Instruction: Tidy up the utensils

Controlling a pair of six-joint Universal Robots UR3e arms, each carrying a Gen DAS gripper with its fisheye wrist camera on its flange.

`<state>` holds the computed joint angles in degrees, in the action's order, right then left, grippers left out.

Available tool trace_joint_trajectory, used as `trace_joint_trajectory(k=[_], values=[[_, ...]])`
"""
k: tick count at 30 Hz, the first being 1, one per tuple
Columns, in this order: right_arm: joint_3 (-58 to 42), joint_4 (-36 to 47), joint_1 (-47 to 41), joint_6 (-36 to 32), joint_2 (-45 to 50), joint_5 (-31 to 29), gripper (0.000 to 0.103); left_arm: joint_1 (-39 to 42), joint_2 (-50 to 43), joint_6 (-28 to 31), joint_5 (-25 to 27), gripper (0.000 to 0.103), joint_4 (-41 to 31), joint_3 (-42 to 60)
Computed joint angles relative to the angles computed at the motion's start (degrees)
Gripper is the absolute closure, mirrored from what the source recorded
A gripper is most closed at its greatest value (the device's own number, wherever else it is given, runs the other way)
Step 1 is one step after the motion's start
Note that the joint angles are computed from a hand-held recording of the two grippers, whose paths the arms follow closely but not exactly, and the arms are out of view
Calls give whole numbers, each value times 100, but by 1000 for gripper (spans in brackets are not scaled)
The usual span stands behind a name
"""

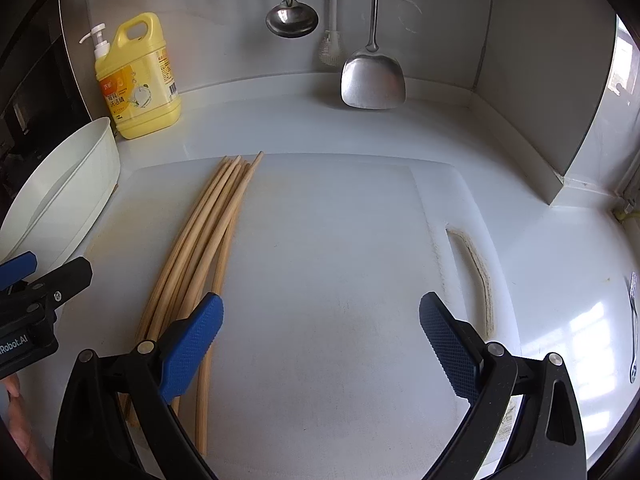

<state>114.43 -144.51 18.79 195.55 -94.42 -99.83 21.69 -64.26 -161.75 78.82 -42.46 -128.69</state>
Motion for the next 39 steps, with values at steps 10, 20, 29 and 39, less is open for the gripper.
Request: trace_joint_trajectory(k=[10, 20, 29, 39], values=[[-59, -319, 68, 135, 460, -197, 9, 135, -148, 18, -69, 6, 817, -476], [-116, -475, 143, 175, 648, -195, 9, 234, -290, 117, -155, 6, 1027, -596], [-267, -505, 313, 113, 810, -219, 9, 516, -175, 286, -427, 6, 849, -649], [-394, -485, 504, 52, 1011, -389, 10, 618, -203, 363, -622, 6, 764, -584]])
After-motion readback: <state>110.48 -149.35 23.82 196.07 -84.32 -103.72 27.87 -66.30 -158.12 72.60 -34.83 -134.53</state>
